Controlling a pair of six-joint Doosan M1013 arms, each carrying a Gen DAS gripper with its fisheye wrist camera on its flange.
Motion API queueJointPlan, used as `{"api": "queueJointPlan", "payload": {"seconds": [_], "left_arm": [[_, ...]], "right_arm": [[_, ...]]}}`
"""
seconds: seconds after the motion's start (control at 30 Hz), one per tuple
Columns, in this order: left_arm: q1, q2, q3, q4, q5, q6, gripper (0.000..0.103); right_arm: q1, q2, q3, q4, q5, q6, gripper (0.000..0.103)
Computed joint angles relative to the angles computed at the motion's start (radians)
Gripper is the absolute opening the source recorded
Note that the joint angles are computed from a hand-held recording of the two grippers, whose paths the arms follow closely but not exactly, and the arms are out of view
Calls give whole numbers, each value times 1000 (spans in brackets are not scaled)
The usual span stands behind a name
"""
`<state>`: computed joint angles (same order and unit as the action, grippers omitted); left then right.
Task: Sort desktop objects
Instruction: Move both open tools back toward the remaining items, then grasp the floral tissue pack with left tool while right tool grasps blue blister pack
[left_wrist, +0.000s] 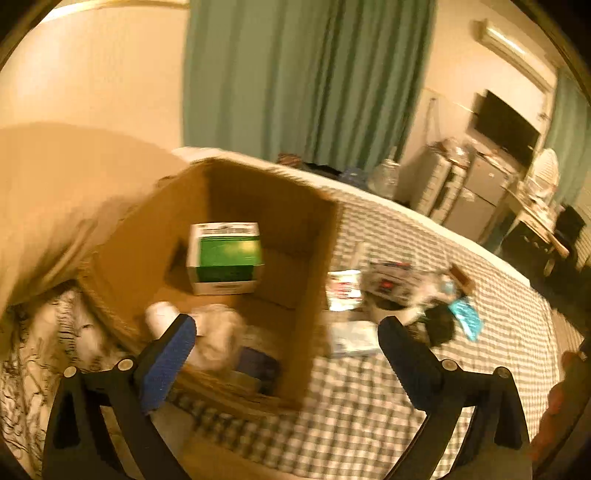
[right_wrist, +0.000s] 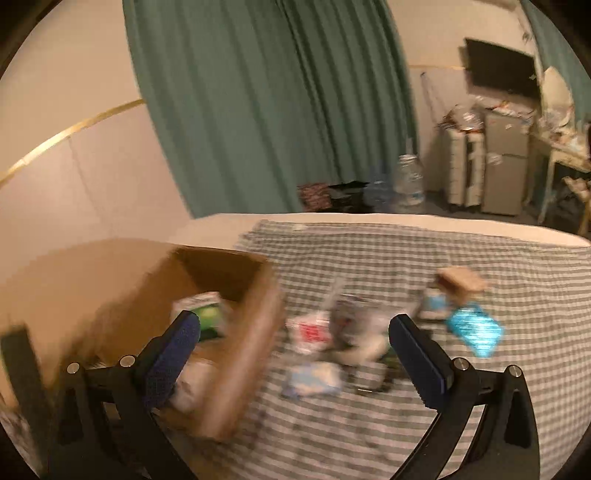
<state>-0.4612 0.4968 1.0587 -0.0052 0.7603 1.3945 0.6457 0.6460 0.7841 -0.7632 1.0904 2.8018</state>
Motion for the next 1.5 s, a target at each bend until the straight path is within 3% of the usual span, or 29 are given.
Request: {"api": "queueJointPlan", "payload": {"seconds": [0.13,0.2,0.33,0.5,0.57,0.63,0.7,1.17,1.27,1.47,1.5], "left_arm": [[-45,-7,24,-27,-14,9,103],[-64,-5,37,-33,-3,12,103],[-98,16,40,-3,45,45,103],[-114,77,-36,35,162,-81,103],[-113,89,-48,5,154,-44,103],[-119,89,-41,-13,92,9,103],[-128,107,-64,-2,69,16,103],[-148,364,-445,32,213,-51,103],[-149,393,-485,56,221,-84,103],[-140,438,-546,6,228,-84,103],[-139,440,-549,2,228,-79,103]], "right_arm": [[27,-67,151,-135,146,-6,103],[30,-98,233,-165,152,28,103],[10,-166,385,-143,67,151,103],[-20,-212,482,-160,-36,259,103],[-36,-222,509,-149,-62,279,103],[-55,-226,530,-124,-92,296,103],[-72,-226,540,-100,-115,294,103],[-190,-123,460,33,-149,22,103],[-208,-106,460,19,-192,-28,103],[-233,-67,432,79,-187,-161,102],[-238,-66,434,106,-190,-174,96]]}}
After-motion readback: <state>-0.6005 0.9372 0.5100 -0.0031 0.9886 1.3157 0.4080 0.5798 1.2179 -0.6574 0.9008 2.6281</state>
